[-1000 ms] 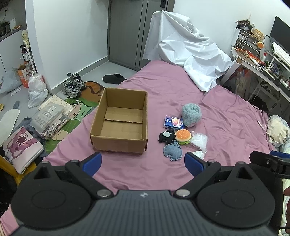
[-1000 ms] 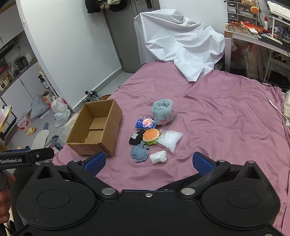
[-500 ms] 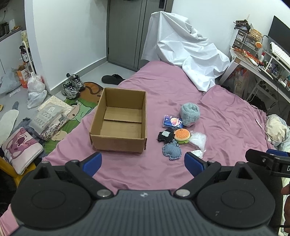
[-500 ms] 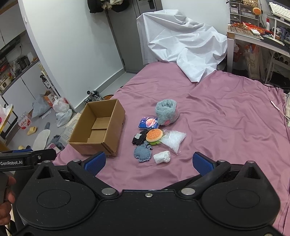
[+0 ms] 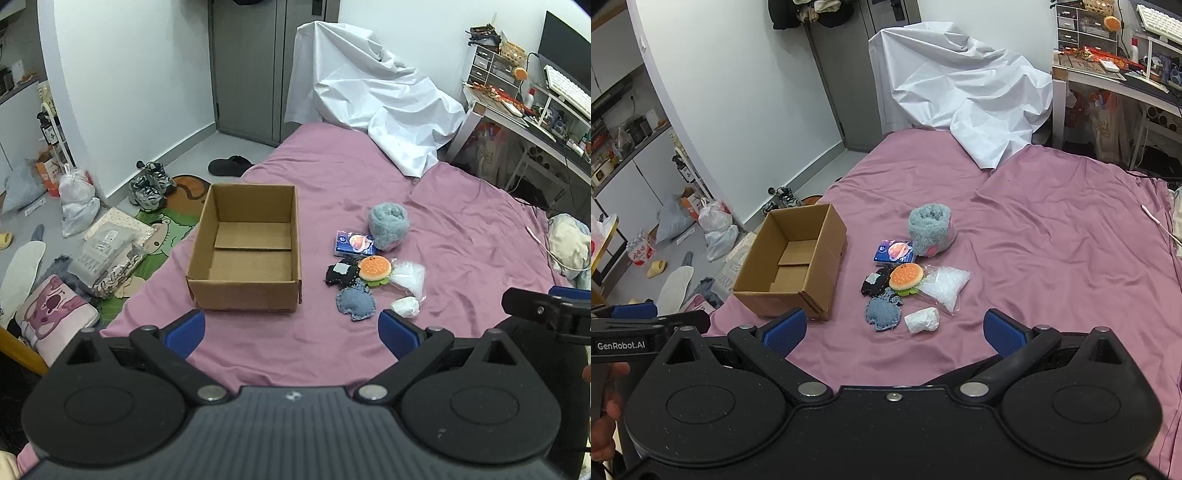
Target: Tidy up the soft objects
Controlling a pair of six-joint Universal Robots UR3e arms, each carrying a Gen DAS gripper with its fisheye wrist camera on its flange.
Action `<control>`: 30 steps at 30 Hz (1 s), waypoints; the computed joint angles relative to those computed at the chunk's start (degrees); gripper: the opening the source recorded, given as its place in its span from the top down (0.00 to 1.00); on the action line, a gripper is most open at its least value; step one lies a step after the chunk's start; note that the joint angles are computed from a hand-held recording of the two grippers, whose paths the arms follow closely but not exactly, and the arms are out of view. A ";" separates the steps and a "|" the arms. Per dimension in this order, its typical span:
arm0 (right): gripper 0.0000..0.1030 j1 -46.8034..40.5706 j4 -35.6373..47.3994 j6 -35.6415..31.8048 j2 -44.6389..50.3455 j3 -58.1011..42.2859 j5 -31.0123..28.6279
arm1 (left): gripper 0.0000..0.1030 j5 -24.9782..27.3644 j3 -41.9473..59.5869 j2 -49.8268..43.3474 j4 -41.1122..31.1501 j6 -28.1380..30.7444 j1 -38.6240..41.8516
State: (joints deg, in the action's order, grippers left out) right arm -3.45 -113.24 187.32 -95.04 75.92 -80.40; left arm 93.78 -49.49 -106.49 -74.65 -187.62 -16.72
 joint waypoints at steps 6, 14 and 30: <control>0.00 0.01 -0.07 -0.03 -0.07 0.11 -0.09 | 0.03 -0.98 0.63 -0.33 -0.60 0.25 0.25; 0.00 -0.49 -0.34 0.12 -0.46 0.85 0.09 | 0.03 -1.24 0.29 -0.31 -0.34 -0.02 0.09; 0.00 -4.75 0.24 -2.21 -1.11 3.49 4.51 | 0.03 -0.46 5.85 -5.62 -1.26 -0.64 -1.79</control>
State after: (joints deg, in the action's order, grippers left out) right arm -8.20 -112.99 185.11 -96.14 79.42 -75.90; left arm 93.32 -43.65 -112.11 -75.91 -188.27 -18.51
